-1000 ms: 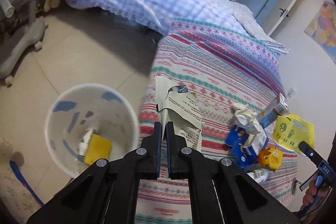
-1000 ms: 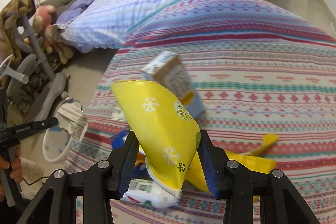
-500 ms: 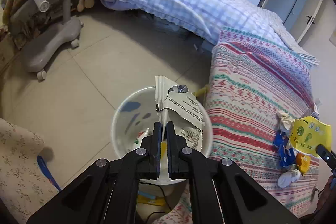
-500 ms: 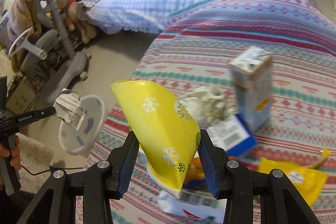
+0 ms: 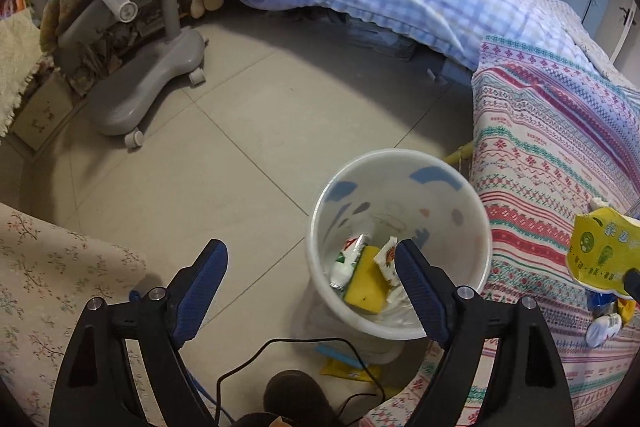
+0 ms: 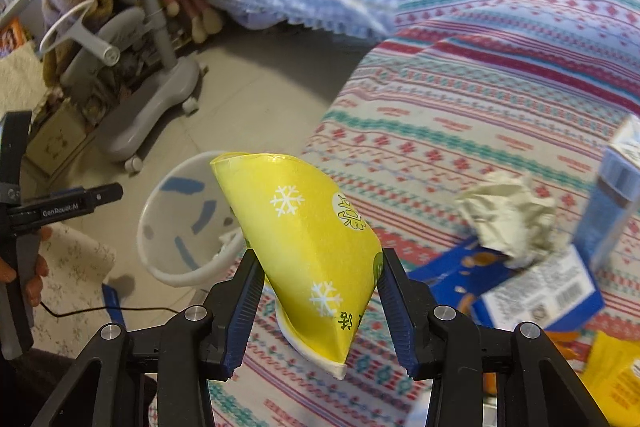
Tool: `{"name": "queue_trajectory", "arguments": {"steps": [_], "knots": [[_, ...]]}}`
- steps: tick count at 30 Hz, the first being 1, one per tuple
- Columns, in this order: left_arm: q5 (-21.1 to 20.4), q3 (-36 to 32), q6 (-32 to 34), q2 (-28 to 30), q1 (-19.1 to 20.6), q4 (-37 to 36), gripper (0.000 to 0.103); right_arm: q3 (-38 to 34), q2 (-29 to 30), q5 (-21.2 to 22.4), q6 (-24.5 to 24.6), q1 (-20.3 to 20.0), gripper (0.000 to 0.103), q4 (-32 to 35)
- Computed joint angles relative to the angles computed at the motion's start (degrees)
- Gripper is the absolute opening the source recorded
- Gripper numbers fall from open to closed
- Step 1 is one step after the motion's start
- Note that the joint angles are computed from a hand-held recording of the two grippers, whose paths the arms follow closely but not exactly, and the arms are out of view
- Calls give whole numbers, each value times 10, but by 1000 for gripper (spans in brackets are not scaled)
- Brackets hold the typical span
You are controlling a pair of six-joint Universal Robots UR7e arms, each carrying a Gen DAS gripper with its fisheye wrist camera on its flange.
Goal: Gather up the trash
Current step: 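Carry the yellow paper bowl over the wastebasket and open the right tool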
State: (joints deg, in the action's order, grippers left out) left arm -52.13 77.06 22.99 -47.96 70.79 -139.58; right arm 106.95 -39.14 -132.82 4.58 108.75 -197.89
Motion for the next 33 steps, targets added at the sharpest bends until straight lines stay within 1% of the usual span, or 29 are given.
{"name": "queue_trajectory", "arguments": {"steps": [4,11,15,22,24,26,29,31,33], "knots": [[7,2,14,-3,3,-13,88,-30,18,5,-1,-2,51,26],[5,-3,18,-7,5,-13,89,-113,69,24,-3,-8,51,79],[2,-4,16,-9,5,-13,89,-161,98,32,0,-10,52,115],[-5,-9,9,-10,6,-5,89,-215,129,35,-4,-11,54,151],[-7,-8,7,-11,6,-5,91,-226,134,39,-5,-11,56,158],[-8,-7,6,-13,6,-5,97,-234,138,48,-7,-12,63,163],[-14,-2,7,-16,5,-7,98,-240,140,54,-6,-11,72,164],[-17,1,7,-18,4,-8,99,-243,141,53,-4,-8,75,164],[-19,3,8,-19,4,-9,99,-242,140,45,-7,-5,75,162]]}}
